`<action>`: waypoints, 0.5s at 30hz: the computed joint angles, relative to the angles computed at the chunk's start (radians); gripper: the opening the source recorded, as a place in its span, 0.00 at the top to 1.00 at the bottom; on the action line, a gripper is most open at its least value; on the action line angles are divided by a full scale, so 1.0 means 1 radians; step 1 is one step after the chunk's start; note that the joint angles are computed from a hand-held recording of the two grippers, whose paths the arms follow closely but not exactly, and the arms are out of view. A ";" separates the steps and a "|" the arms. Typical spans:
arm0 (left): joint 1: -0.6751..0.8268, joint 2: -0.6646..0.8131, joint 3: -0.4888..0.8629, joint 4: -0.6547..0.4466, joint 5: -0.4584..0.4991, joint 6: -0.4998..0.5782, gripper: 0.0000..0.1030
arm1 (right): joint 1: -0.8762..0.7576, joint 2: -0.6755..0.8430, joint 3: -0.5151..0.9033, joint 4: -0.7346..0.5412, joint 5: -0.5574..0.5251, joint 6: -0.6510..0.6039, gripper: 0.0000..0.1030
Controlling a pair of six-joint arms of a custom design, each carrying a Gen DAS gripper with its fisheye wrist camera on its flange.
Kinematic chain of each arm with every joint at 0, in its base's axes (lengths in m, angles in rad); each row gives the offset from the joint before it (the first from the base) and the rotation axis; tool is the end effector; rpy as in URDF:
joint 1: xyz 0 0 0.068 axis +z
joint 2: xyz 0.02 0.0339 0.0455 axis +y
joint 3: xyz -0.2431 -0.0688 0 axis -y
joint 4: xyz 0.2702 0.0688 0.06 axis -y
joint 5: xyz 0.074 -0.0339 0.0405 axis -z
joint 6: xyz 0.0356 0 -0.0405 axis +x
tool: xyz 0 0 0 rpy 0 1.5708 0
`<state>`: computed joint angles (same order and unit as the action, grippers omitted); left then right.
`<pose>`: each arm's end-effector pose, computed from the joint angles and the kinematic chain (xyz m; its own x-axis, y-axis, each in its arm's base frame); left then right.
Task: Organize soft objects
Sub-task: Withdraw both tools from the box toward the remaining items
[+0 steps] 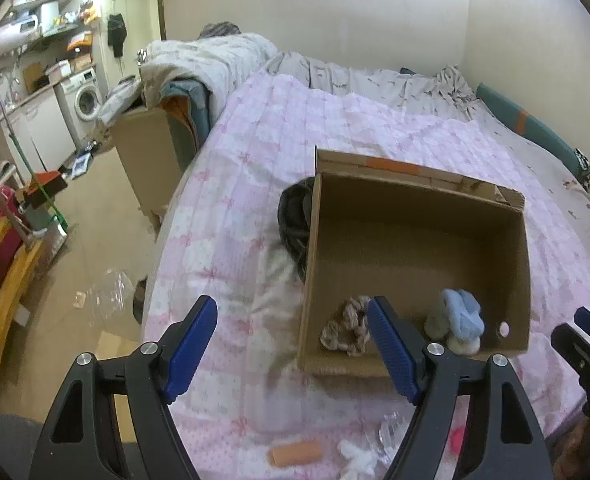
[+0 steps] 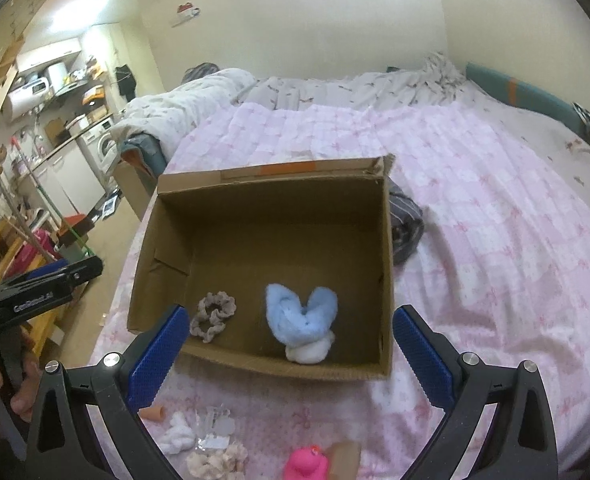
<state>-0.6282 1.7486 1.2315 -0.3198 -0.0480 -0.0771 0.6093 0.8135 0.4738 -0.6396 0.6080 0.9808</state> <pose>0.3254 -0.2342 0.1900 -0.6422 0.3714 -0.6705 0.5131 0.8582 -0.0161 0.1636 0.0894 0.1710 -0.5520 0.4465 -0.7042 0.4496 0.8706 0.1995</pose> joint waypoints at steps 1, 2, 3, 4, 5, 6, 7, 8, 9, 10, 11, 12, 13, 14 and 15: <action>0.004 -0.008 -0.008 -0.017 0.012 -0.005 0.27 | 0.012 -0.003 0.002 -0.014 0.009 0.019 0.00; 0.007 -0.016 -0.016 -0.028 0.020 -0.008 0.27 | 0.025 -0.005 0.005 -0.031 0.017 0.040 0.00; 0.008 -0.026 -0.029 -0.034 0.026 -0.010 0.27 | 0.036 -0.010 0.007 -0.045 0.023 0.058 0.00; 0.009 -0.038 -0.044 -0.036 0.030 -0.010 0.27 | 0.044 -0.012 0.006 -0.052 0.025 0.071 0.00; 0.009 -0.048 -0.059 -0.038 0.030 -0.011 0.27 | 0.054 -0.011 0.008 -0.062 0.028 0.088 0.00; 0.008 -0.054 -0.070 -0.037 0.028 -0.013 0.27 | 0.065 -0.009 0.009 -0.069 0.030 0.101 0.00; 0.008 -0.059 -0.079 -0.040 0.028 -0.016 0.27 | 0.077 -0.010 0.008 -0.074 0.033 0.110 0.00; 0.009 -0.064 -0.087 -0.041 0.030 -0.021 0.27 | 0.089 -0.003 0.012 -0.078 0.037 0.117 0.00; 0.012 -0.071 -0.098 -0.042 0.037 -0.024 0.27 | 0.108 0.010 0.020 -0.088 0.047 0.132 0.00; 0.015 -0.080 -0.111 -0.045 0.042 -0.026 0.27 | 0.123 0.015 0.024 -0.093 0.051 0.143 0.00; 0.017 -0.082 -0.118 -0.045 0.045 -0.028 0.27 | 0.132 0.015 0.023 -0.093 0.049 0.151 0.00; 0.020 -0.081 -0.124 -0.050 0.050 -0.028 0.27 | 0.144 0.017 0.023 -0.096 0.044 0.166 0.00; 0.024 -0.071 -0.121 -0.061 0.059 -0.026 0.26 | 0.157 0.018 0.022 -0.102 0.043 0.183 0.00; 0.026 -0.048 -0.103 -0.089 0.070 -0.021 0.26 | 0.171 0.022 0.022 -0.106 0.041 0.200 0.00; 0.029 -0.016 -0.073 -0.122 0.080 -0.021 0.26 | 0.183 0.024 0.022 -0.112 0.041 0.213 0.00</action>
